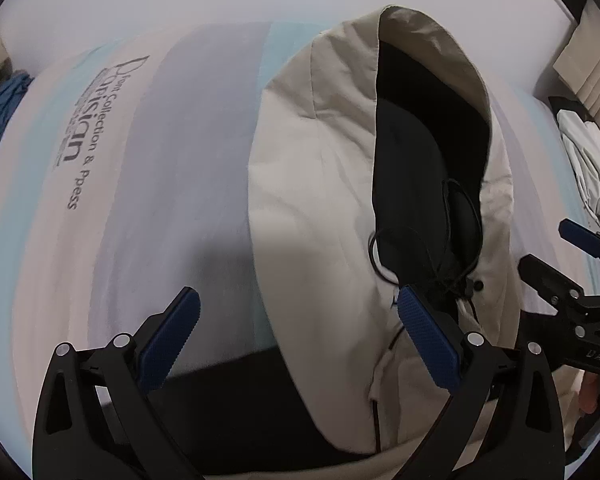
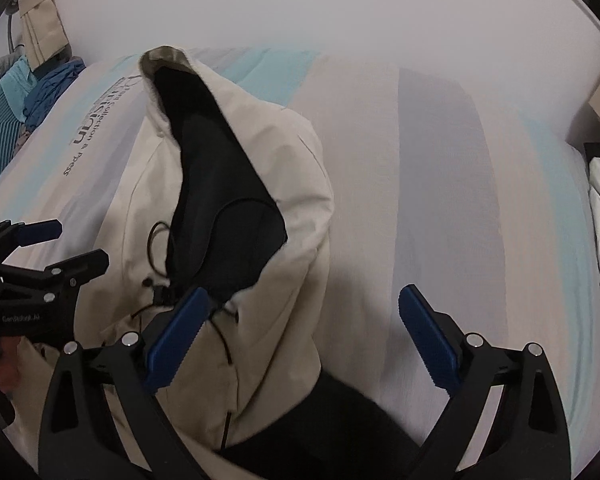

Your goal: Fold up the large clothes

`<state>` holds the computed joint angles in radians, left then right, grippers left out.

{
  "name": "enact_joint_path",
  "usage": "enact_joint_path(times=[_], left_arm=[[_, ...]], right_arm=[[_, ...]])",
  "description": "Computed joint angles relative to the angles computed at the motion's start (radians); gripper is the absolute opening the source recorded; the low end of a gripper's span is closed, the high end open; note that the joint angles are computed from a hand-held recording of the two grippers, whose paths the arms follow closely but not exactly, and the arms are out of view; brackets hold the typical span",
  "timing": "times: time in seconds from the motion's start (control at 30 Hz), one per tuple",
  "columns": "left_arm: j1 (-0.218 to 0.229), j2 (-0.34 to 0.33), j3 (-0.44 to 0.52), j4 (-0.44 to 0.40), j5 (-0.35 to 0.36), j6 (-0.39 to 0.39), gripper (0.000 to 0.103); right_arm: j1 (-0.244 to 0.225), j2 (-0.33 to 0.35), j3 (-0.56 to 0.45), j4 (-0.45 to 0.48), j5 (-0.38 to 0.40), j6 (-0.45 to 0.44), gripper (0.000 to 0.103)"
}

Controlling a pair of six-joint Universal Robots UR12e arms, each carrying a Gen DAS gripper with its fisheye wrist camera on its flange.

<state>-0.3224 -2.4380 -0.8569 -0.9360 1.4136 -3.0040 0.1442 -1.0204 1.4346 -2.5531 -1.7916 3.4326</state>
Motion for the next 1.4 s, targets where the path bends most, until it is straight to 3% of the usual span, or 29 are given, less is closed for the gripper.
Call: enact_joint_path(times=[0.5,0.6,0.7,0.77,0.83,0.9,0.97,1.03,1.13,1.2,1.4], left_arm=[[-0.002,-0.166,0.275,-0.123,-0.034,-0.027,0.096],[-0.002,-0.216,0.359,-0.162,-0.039,-0.037,0.095],[-0.001,-0.259,0.430,-0.195,-0.029,-0.044,0.095],[0.002,-0.279,0.466,-0.221,-0.045,-0.060,0.092],[0.002,-0.284,0.472,-0.225,-0.040,-0.063,0.089],[0.001,-0.274,0.449,-0.205,-0.038,-0.053,0.079],[0.001,-0.261,0.421,-0.194,-0.052,-0.036,0.064],[0.000,-0.253,0.406,-0.186,-0.055,-0.026,0.056],[-0.003,-0.250,0.407,-0.195,-0.062,-0.008,0.033],[-0.006,-0.222,0.356,-0.163,-0.056,0.009,0.018],[-0.003,-0.138,0.223,-0.050,-0.047,0.006,0.011]], right_arm=[[-0.032,0.104,-0.124,0.020,0.020,-0.008,0.087],[-0.042,0.133,-0.161,0.050,0.042,-0.013,0.076],[-0.059,0.147,-0.174,0.067,0.119,0.027,0.069],[-0.067,0.151,-0.178,0.080,0.170,0.046,0.055],[-0.063,0.155,-0.185,0.091,0.156,0.042,0.047],[-0.059,0.156,-0.189,0.095,0.155,0.039,0.044],[-0.059,0.156,-0.191,0.100,0.158,0.042,0.031],[-0.060,0.154,-0.192,0.109,0.155,0.049,0.024],[-0.070,0.143,-0.177,0.092,0.194,0.071,0.016],[-0.069,0.137,-0.173,0.089,0.189,0.066,0.013],[-0.051,0.087,-0.125,0.023,0.140,0.053,0.010]])
